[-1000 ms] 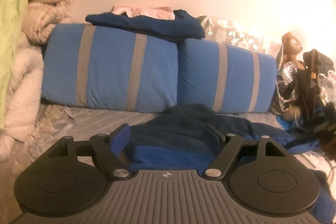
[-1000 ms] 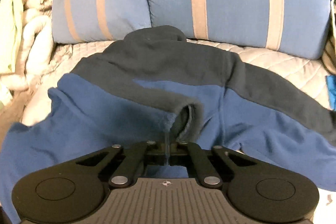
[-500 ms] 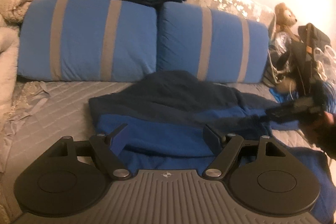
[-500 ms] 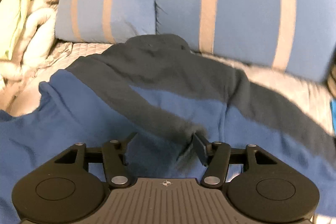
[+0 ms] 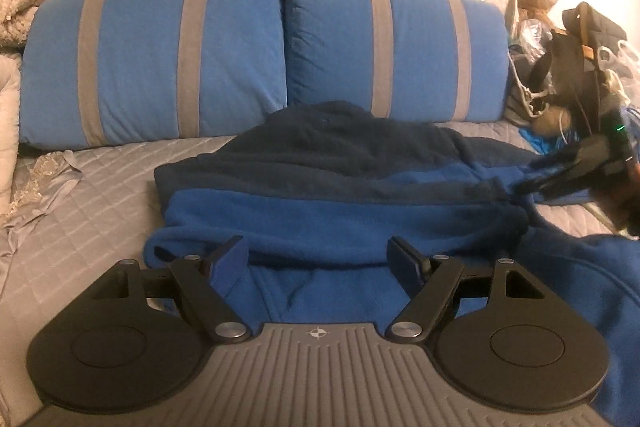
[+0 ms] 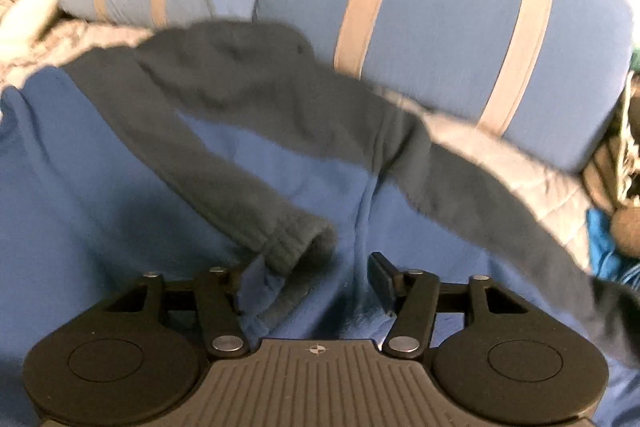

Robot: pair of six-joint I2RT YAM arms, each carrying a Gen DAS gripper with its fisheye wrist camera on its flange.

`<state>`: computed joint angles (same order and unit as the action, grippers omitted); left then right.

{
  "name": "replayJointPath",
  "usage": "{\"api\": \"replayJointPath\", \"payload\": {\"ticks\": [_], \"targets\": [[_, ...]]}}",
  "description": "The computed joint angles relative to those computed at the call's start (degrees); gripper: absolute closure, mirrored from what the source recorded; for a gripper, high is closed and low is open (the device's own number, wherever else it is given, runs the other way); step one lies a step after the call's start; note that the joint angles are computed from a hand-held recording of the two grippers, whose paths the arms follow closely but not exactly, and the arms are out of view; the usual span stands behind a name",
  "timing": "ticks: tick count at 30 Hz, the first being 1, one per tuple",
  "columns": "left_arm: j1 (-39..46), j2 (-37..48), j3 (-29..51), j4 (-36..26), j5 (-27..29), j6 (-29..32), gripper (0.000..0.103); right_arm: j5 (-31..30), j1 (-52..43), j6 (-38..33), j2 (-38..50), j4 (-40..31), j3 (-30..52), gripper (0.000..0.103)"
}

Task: Fold clothes
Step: 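Grasp the second sleeve cuff with the right gripper and lift it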

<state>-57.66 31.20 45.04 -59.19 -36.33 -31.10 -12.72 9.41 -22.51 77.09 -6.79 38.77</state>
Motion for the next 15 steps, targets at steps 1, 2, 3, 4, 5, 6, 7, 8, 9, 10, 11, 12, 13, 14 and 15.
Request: {"api": "replayJointPath", "payload": {"ticks": [1,2,3,4,5,6,7,8,9,10,11,12,13,14,15], "targets": [[-0.4,0.3,0.1,-0.3,-0.2,-0.2,0.027,-0.5,-0.8,-0.5,-2.1,0.3,-0.9,0.026],[-0.9,0.6,0.3,-0.4,-0.9,-0.3,0.027,-1.3,-1.8,-1.1,-4.6,0.8,-2.2,0.015],[-2.2,0.6,0.5,-0.8,-2.3,-0.8,0.027,-2.0,-3.2,-1.5,-7.4,1.1,-3.5,0.009],[-3.5,0.4,0.2,-0.9,-3.6,-1.3,0.027,-3.0,-4.7,-1.6,-10.0,1.7,-4.9,0.002],[-3.7,0.2,0.1,-0.8,-3.6,-1.3,0.027,-4.3,-6.4,-1.6,-12.6,1.9,-6.1,0.0],[-3.0,0.5,0.0,-0.6,-2.7,-0.8,0.027,-5.8,-8.6,-1.7,-14.9,2.1,-7.2,0.0],[-1.8,1.1,0.0,-0.4,-1.8,-0.2,0.027,-6.7,-10.5,-1.8,-16.5,2.5,-8.1,0.0],[-1.1,1.8,0.1,-0.4,-1.4,-0.3,0.027,-7.5,-12.5,-2.1,-18.0,2.9,-9.1,0.0],[-0.5,2.6,0.3,-0.6,-1.1,-0.5,0.027,-8.5,-14.9,-2.7,-19.8,3.1,-10.1,0.0],[0.1,3.0,0.3,-0.7,-0.6,-0.5,0.027,-9.3,-17.2,-3.3,-21.0,3.3,-10.9,0.0],[0.3,3.0,0.3,-0.6,-0.5,-0.7,0.027,-10.5,-19.7,-4.0,-21.9,3.3,-11.5,0.0],[0.4,2.7,0.1,-0.4,-0.4,-0.7,0.027,-12.0,-22.8,-4.9,-22.3,3.0,-11.7,0.0],[0.3,2.0,-0.2,-0.2,-0.4,-0.6,0.027,-13.4,-25.8,-5.6,-22.5,2.7,-11.7,0.0],[0.2,1.6,-0.4,-0.2,-0.6,-0.7,0.027,-14.7,-29.3,-5.7,-22.4,2.9,-11.6,0.0],[0.1,1.3,-0.5,-0.2,-0.7,-0.8,0.027,-15.8,-33.1,-4.9,-21.5,2.9,-10.9,0.0]]}}
